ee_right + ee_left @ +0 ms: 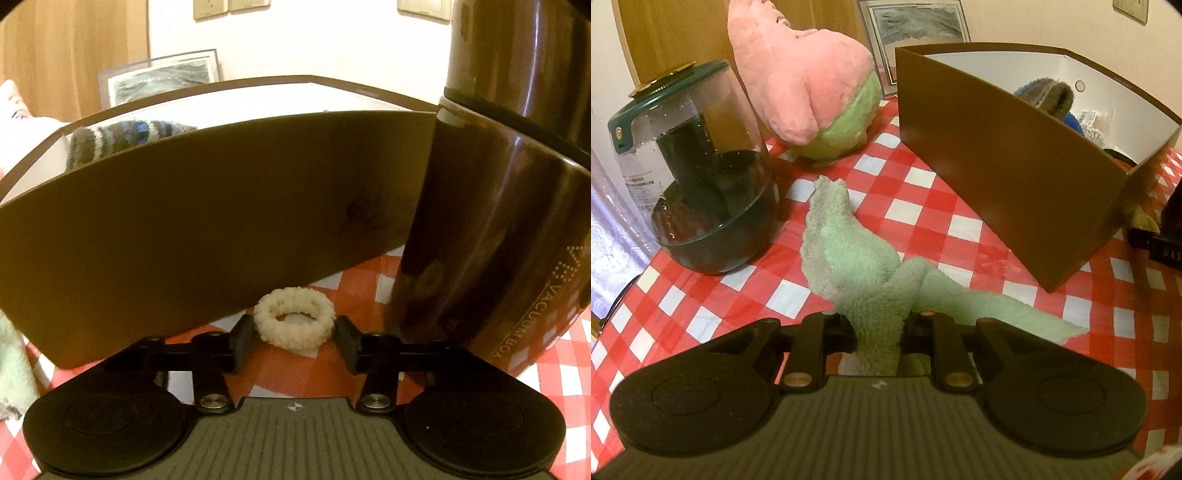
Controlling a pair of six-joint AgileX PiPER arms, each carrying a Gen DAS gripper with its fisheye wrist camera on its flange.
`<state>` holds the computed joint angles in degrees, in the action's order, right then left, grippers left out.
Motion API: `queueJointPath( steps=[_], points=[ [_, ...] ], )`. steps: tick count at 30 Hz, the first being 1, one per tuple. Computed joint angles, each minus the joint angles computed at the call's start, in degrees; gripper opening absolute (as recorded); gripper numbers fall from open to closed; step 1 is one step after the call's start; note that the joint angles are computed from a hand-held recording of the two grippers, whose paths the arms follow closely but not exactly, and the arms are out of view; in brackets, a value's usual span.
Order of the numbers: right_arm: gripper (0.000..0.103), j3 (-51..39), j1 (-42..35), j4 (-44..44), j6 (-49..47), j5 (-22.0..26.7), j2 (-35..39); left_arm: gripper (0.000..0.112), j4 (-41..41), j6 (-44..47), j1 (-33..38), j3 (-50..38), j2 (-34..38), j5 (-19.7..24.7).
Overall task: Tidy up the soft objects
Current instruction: 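Grasp the green cloth with the left gripper while the right gripper grasps the white hair tie, then carry the green cloth with the left gripper while the right gripper carries the hair tie over the box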
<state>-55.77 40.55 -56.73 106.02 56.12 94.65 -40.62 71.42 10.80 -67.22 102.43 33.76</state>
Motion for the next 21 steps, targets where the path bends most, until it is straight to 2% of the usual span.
queueJointPath(
  steps=[4,7,16,21],
  points=[
    [0.028,-0.5,0.4,1.3,-2.5,0.3,-0.2,0.018,0.2,-0.1,-0.2,-0.2,0.3,-0.2],
    [0.021,-0.3,0.7,2.9,-4.4,0.1,-1.4,0.018,0.2,0.0,-0.2,-0.1,0.1,0.0],
    [0.020,-1.4,3.3,6.7,-8.4,2.9,-5.5,0.018,-1.1,1.5,0.2,0.6,-2.0,1.1],
    [0.020,-3.1,6.3,7.6,-9.0,6.5,-8.1,0.018,-3.0,3.8,1.4,1.4,-4.7,3.4]
  ],
)
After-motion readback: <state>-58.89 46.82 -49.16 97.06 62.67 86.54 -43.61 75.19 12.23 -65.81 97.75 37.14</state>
